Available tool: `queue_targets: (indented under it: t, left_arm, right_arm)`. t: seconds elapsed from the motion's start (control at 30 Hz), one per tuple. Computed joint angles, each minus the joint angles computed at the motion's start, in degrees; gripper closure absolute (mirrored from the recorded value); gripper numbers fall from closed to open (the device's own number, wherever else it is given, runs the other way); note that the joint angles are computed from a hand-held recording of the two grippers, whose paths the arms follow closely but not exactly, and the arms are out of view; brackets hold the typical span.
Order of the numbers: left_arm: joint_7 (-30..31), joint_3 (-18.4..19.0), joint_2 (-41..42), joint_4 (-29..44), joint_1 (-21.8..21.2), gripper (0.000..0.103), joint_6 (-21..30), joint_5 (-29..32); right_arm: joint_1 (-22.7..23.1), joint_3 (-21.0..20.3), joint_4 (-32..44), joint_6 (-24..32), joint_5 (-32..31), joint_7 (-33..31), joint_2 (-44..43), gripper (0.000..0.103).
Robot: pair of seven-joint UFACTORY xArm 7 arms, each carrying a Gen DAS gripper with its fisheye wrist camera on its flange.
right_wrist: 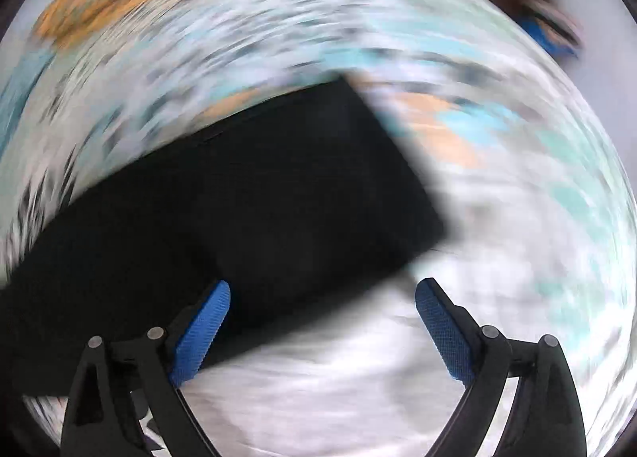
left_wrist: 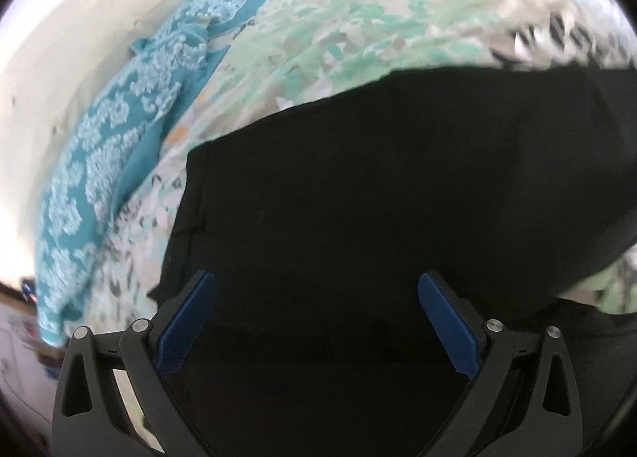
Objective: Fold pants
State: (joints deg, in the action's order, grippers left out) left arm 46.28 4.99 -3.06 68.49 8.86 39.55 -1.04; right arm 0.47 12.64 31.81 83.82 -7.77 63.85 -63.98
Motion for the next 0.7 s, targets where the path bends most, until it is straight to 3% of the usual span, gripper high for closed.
queue_targets:
  t: [0.1,0.17,0.27,0.37,0.43,0.53,0.7]
  left_arm:
    - [5.28,1.7,-3.3,-0.26,0.65,0.001,4.6,-7.21]
    - [8.93,3.14,-7.76,-3.51,0.92,0.001,8.32,-10.7]
    - [13.28,4.95,-16.44,-11.75,0.99,0.001,11.81,-12.02]
    - [13.79,5.68,-21.96,-18.77,1.37,0.001,12.77,-9.98]
    - [13.14,5.69,-22.45,-20.47,1.52,0.001,13.96,-8.21]
    - [15.43,7.49,-22.64,-22.26,0.27,0.0,12.6,-10.01]
    - [17.68,9.33,-20.67,-20.57,0.2,0.0,15.16,-13.93]
  right_arm:
    - [2.56,4.09,3.45,3.4,0.85,0.13,-4.22,0.01]
    - [4.52,9.33,7.74,6.61,4.36,2.69,-4.67,0.01]
    - [5.47,18.98,14.89,11.97,10.99,11.94,-4.47,0.008]
    - [4.77,27.32,20.67,21.29,17.12,23.79,-4.67,0.008]
    - [5.55,29.29,21.3,26.46,21.85,30.93,-7.02,0.008]
    - [7.51,28.14,18.26,34.93,30.51,42.69,-14.11,0.007]
    - [4.55,30.4,25.8,40.46,25.36,38.91,-6.38,0.008]
